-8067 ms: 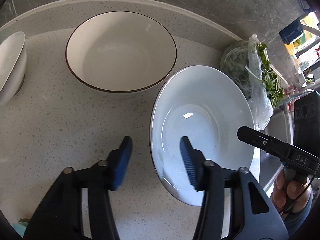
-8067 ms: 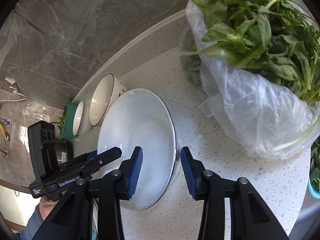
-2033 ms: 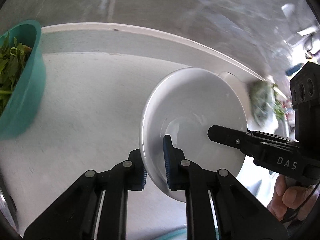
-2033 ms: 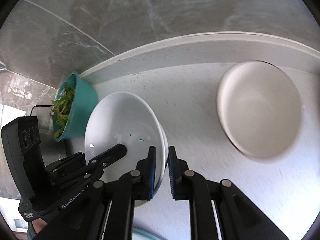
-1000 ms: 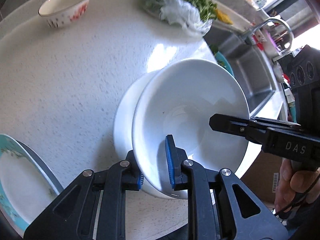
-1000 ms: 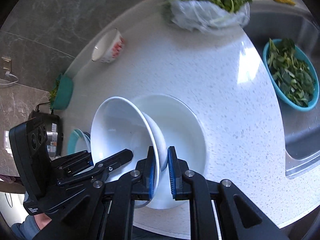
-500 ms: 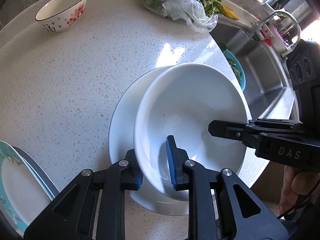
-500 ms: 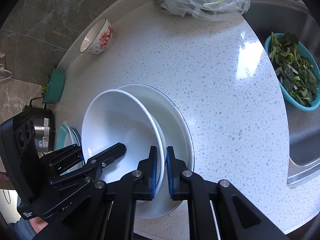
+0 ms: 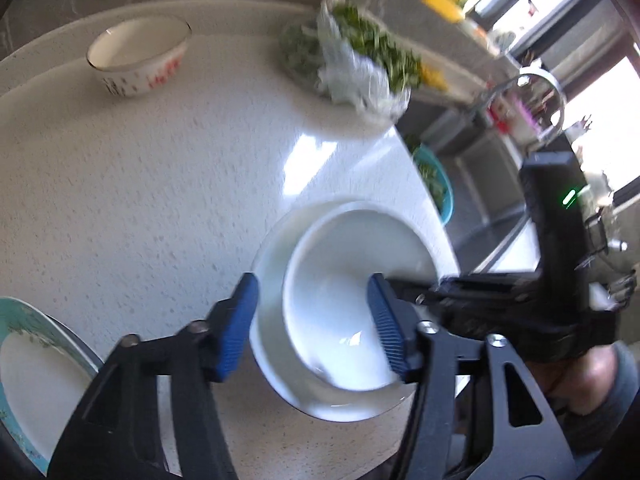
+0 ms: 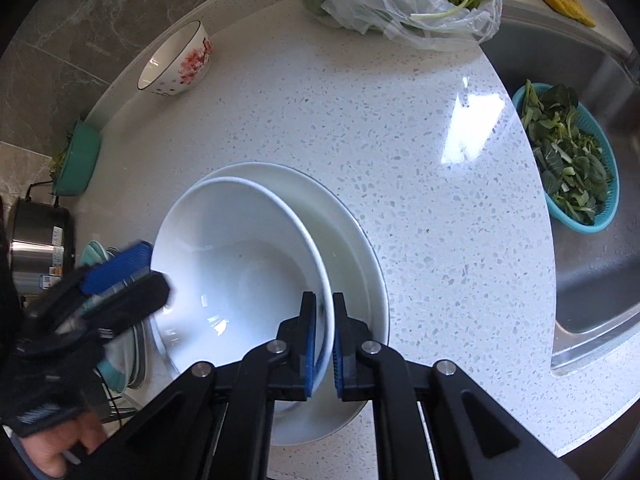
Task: Organize plates and bowls
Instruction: 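Lower the small white bowl into the large white bowl, then move the right gripper to the rim of the red-patterned white bowl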
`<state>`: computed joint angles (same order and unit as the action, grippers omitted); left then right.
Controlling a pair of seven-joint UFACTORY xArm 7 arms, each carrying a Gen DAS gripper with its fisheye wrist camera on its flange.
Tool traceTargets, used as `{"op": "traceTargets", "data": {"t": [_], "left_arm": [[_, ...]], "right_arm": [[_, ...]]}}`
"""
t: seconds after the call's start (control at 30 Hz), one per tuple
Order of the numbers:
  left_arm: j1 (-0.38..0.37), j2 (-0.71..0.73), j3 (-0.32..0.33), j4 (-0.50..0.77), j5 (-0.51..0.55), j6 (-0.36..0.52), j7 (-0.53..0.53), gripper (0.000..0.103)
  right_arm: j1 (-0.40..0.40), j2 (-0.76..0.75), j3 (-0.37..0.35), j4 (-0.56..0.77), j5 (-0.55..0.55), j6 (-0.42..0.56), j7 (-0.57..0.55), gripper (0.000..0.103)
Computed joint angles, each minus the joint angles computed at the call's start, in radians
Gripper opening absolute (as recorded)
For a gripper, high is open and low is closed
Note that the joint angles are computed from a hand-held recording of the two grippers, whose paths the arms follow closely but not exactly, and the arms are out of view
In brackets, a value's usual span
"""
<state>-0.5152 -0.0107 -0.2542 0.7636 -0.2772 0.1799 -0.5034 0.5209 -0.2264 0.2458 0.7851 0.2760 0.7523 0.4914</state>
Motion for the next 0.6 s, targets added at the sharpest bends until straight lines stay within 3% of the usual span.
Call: {"op": "traceTargets", "data": {"t": [0.13,0.37,0.53,0.6], "left_arm": [[-0.01,-0.066,0.031,-0.027,-0.183,-0.004,0.145,0.062],[-0.014,-0.193,0.117,-0.074,-0.258,0.017,0.234,0.068],[0.013,-0.254,0.171,-0.106,-0.256,0.039,0.253,0.071],[0.035,-0.265,0.184,-0.112,-0.244,0.052,0.257,0.071]], "right_arm": [[-0.004,0.037,0.024,0.044,-0.076,0.037,0.051,0.012],[0.002,0.061,0.042,0.087,-0.171,0.096,0.13,0.015],[0.013,0.069,0.051,0.121,-0.203,0.117,0.166,0.042],[0.016,0.061,0.055,0.129,-0.22,0.127,0.188,0.048]]}}
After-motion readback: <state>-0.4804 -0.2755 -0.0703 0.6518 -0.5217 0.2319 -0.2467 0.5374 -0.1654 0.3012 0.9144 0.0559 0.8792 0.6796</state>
